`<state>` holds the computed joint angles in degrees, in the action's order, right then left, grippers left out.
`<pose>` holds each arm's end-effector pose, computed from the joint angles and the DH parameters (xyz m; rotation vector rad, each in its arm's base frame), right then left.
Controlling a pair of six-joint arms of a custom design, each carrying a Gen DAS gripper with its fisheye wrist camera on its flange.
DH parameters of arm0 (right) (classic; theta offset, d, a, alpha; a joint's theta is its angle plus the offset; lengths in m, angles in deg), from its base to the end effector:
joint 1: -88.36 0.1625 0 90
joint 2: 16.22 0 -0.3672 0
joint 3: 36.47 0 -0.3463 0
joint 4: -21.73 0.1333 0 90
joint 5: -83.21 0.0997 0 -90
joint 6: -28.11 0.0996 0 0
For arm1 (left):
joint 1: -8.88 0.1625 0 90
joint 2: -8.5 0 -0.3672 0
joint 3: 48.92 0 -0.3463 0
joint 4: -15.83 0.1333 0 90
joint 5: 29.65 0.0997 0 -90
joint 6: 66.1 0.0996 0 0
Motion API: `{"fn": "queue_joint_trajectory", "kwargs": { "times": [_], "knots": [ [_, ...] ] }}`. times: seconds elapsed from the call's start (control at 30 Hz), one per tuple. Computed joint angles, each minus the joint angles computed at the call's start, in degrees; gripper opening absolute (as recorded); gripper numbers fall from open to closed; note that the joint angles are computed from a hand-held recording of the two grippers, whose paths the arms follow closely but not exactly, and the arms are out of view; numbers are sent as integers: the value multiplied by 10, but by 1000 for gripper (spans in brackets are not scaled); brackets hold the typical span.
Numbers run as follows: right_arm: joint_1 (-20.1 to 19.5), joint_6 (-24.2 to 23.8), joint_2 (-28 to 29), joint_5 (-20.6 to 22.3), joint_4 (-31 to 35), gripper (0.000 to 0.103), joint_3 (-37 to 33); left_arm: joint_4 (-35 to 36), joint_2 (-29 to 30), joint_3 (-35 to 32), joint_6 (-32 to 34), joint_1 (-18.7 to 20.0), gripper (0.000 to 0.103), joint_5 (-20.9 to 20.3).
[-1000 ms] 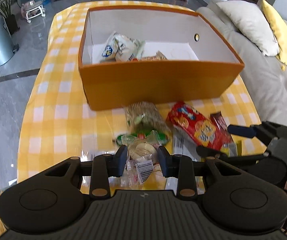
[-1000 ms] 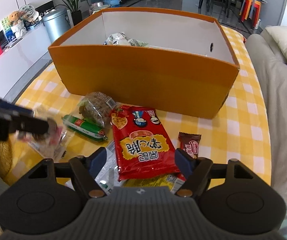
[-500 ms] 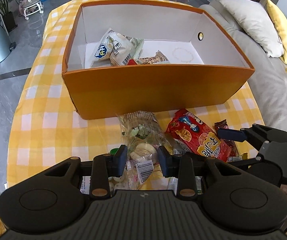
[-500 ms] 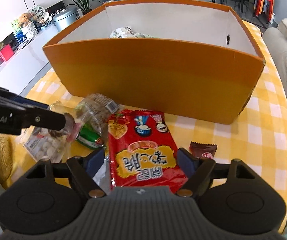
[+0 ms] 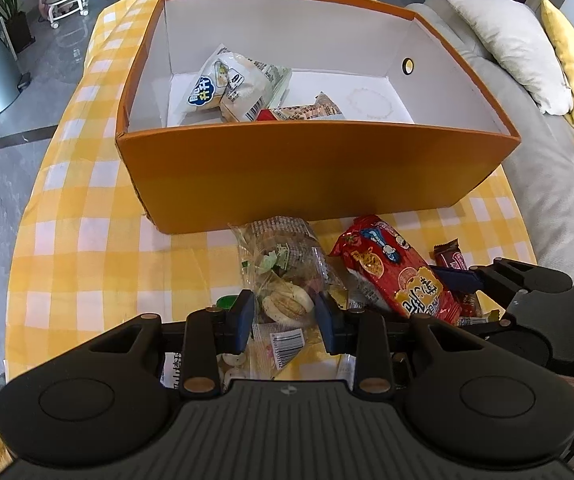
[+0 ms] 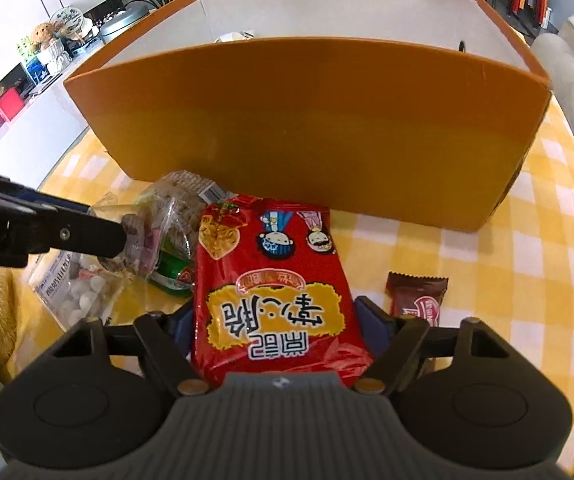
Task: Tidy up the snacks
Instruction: 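Grasp the clear bread packet with the left tool while the right tool grasps the red snack bag, then lift both packets into the orange box and open both tools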
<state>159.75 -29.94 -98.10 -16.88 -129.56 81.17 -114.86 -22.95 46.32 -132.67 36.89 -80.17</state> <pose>-0.0386 -0.4778 0.2781 0.8635 -2.5695 0.3333 -0.3736 -0.4214 -0.0664 0.0810 2.4369 -0.5705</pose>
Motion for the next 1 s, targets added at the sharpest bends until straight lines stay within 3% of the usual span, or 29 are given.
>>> {"fn": "queue_joint_trajectory", "kwargs": {
  "times": [0.13, 0.33, 0.6, 1.0],
  "knots": [
    [2, 20, -5, 5, 9, 70, -3, 3, -4, 4, -5, -5, 37, 6],
    [11, 3, -37, 2, -8, 70, 23, 2, -12, 12, -12, -16, 35, 13],
    [14, 22, -84, 2, 4, 70, 34, -13, -23, 27, -19, -34, 33, 28],
    [36, 39, -157, 28, 29, 70, 38, -38, -44, 30, 3, -68, 32, 86]
  ]
}}
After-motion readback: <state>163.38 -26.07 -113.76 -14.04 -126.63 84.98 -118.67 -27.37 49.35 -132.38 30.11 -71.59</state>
